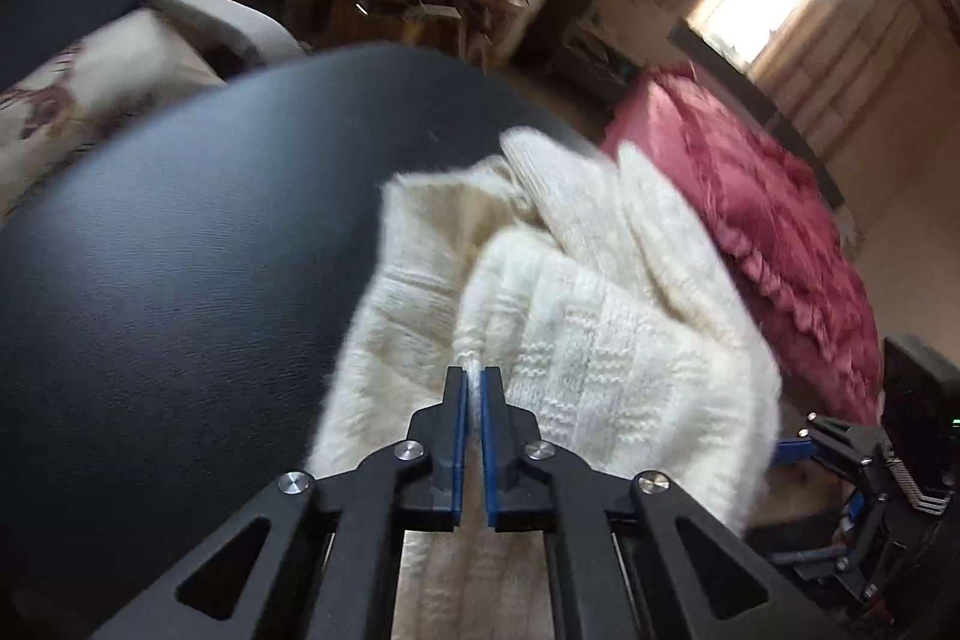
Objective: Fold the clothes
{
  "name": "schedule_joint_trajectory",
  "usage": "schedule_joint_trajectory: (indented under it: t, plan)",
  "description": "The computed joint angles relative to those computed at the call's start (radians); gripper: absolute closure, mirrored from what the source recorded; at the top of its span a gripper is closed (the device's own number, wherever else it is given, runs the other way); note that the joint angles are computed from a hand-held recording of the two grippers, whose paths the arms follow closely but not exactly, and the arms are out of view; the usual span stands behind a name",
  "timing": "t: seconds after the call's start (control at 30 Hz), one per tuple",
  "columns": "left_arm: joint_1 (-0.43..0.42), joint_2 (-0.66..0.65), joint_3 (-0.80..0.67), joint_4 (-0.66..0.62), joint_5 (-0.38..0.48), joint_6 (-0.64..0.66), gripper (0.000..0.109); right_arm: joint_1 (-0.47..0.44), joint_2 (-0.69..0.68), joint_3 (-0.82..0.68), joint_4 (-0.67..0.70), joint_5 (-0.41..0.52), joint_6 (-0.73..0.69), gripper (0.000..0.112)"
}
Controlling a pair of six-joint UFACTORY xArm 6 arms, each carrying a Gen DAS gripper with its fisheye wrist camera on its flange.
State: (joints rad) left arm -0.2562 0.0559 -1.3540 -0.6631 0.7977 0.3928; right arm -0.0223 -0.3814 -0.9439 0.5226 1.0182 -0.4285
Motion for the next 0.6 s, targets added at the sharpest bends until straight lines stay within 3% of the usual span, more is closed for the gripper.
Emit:
schedule_joint_trajectory:
  t: [0.13,0.23,0.37,0.43,0.5,0.57,0.6]
  plan:
    - [0.066,-0.166,0.148,-0.056,-0.074,-0.008,0.107,-0.014,0.016,-0.026,-0.006,-0.029,0.020,0.009]
    - [0.079,-0.335,0.292,0.006,-0.126,-0.025,0.109,-0.028,0.006,-0.026,0.002,-0.046,0.016,0.009]
    - [0.191,-0.565,0.472,0.129,-0.086,-0.129,0.109,-0.009,0.014,-0.045,0.053,-0.031,0.031,0.009]
    - [0.225,-0.606,0.520,0.140,-0.045,-0.164,0.109,0.023,0.037,-0.063,0.073,-0.024,0.047,0.009]
    - [0.259,-0.625,0.538,0.126,0.006,-0.143,0.100,0.044,0.037,-0.059,0.088,-0.017,0.048,0.009]
    - [0.238,-0.595,0.522,0.066,0.005,-0.103,0.098,0.057,0.026,-0.051,0.108,-0.009,0.047,0.009]
    - [0.219,-0.554,0.490,0.017,0.019,-0.062,0.091,0.059,0.015,-0.045,0.121,-0.003,0.043,0.009]
